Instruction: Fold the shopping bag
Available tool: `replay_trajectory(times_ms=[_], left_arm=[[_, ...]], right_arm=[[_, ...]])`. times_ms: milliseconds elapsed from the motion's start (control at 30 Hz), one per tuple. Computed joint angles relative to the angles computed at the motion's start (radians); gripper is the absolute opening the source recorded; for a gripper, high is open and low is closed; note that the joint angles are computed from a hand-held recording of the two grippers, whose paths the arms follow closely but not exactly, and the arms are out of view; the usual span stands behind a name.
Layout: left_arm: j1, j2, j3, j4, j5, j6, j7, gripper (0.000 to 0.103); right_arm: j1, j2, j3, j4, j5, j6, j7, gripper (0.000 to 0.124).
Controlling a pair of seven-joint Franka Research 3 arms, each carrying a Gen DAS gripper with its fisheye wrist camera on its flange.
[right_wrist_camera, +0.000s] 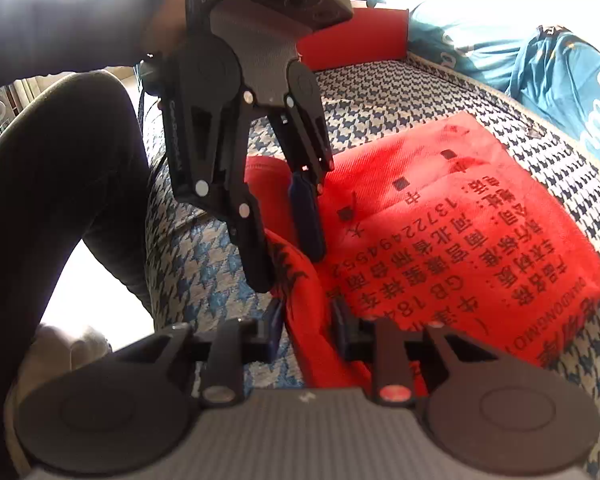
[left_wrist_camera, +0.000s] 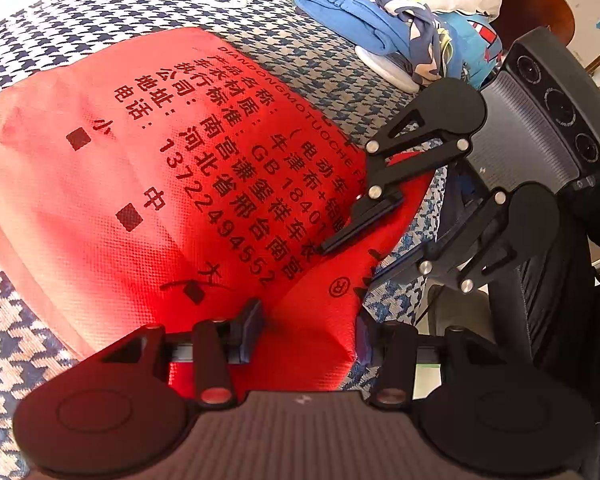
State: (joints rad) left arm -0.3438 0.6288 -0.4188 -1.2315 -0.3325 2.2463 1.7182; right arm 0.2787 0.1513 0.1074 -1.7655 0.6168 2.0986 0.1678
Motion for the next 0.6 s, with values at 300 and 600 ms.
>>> replay_trajectory(times_ms=[300, 600], left_arm=[[0.005, 0.009, 0.000, 0.018, -0.005, -0.022, 0.009, 0.047], [-0.006, 0.030, 0.007, 0.065, 0.009, -0.065, -0.011, 0.047]], right_arm=[[-0.013, -0.045, -0.007, -0.031, 0.101, 0.020, -0.047, 0.024], [-0.012, -0.018, -0.008, 0.000, 0.102, -0.007, -0.006, 0.016]])
